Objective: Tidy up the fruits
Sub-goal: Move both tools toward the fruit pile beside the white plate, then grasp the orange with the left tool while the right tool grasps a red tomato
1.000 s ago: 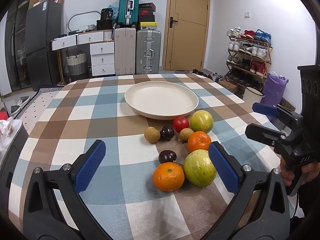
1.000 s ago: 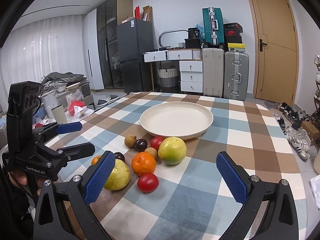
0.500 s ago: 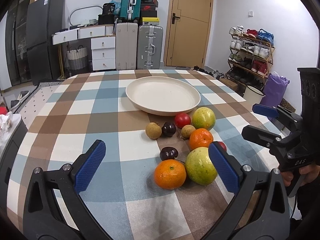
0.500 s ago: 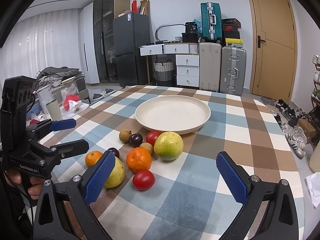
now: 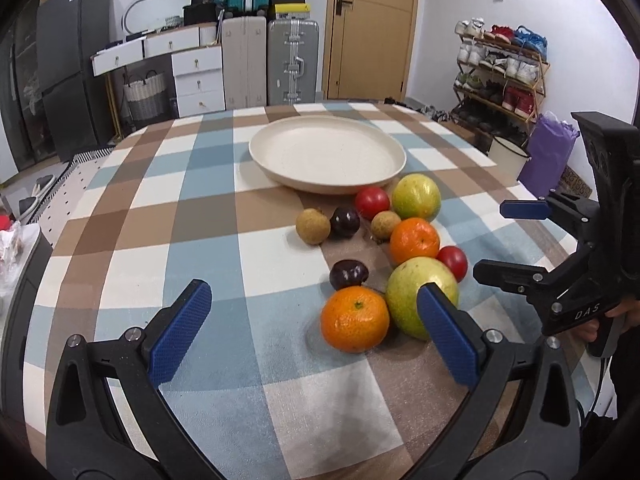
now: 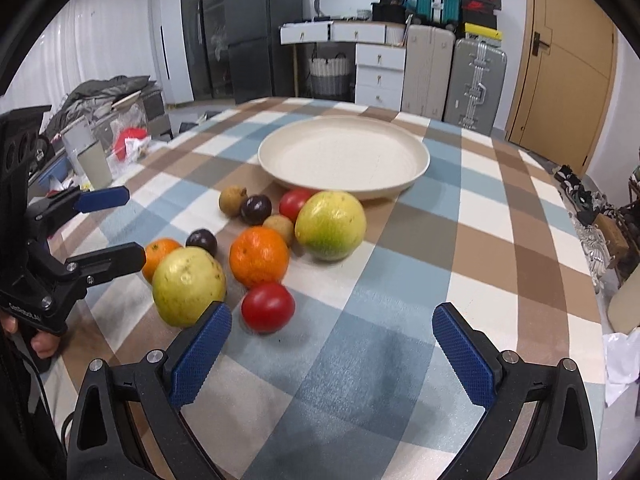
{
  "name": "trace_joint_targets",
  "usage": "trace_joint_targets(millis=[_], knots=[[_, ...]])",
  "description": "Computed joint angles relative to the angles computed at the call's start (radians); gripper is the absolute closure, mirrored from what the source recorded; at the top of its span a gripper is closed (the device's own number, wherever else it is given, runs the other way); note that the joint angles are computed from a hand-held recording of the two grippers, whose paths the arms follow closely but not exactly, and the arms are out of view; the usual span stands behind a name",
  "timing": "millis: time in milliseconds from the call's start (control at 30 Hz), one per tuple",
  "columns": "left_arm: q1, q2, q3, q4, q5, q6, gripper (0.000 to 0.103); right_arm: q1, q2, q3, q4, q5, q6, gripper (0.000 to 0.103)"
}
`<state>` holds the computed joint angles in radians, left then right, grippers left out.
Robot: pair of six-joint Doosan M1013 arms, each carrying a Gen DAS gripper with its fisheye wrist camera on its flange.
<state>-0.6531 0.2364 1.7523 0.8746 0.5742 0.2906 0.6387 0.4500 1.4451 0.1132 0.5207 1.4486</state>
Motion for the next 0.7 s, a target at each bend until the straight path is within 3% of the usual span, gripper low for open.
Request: trace_joint_targets(millis=[200,433,567,700], knots=[[0.023,0.008,-0.006,-0.152,0.003,0.122,0.001,-0.003,0.019,-0.023,0.046,0.058,-0.052,0.002],[0.041,0.023,-0.024,-0.312,0.003,0.259,0.001,0.003,0.046,-0.061,0.056,0.128,-0.088,0.016],[0.057,0.027,-0.025,-0.406,-0.027,0.337,0.007,0.007,0.057,-0.074,0.073,0.147,-0.127,0.018],[0.061,0.031,-0.029,-0.428,-0.032,0.360,0.022,0.008,0.060,-0.077,0.096,0.153,-0.161,0.022]])
